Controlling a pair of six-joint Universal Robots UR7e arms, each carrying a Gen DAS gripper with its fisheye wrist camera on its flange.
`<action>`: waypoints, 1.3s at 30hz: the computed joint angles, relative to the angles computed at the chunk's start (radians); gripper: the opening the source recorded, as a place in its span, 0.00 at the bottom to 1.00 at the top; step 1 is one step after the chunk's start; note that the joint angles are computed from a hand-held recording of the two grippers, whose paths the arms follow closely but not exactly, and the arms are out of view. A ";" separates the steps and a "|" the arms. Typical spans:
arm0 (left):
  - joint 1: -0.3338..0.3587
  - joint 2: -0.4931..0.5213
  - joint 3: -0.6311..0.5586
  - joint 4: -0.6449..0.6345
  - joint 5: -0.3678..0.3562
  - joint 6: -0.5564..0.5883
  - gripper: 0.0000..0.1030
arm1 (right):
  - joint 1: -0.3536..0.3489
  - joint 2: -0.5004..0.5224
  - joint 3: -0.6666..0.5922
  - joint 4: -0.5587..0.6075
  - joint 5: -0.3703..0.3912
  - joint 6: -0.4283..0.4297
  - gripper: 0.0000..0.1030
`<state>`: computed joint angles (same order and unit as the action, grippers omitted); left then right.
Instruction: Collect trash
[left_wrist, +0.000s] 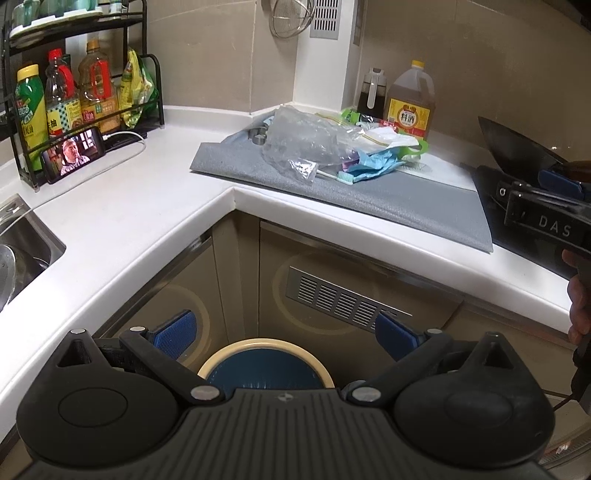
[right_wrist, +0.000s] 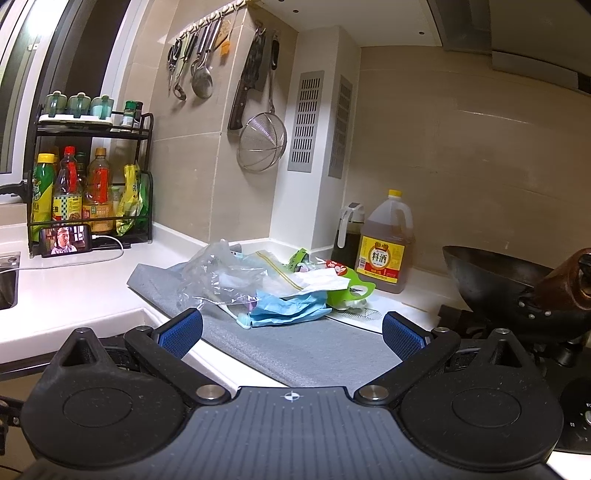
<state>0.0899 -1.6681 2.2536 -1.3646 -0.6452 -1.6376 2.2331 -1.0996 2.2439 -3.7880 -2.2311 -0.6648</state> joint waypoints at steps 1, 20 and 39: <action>0.000 0.000 -0.001 0.002 0.002 -0.002 1.00 | -0.001 -0.003 0.004 0.003 0.003 0.000 1.00; 0.017 0.007 -0.006 0.033 -0.011 -0.016 1.00 | -0.011 -0.002 0.008 0.050 0.015 0.035 1.00; 0.034 0.128 -0.095 0.589 0.088 -0.453 1.00 | -0.065 0.024 -0.006 0.065 0.043 0.083 1.00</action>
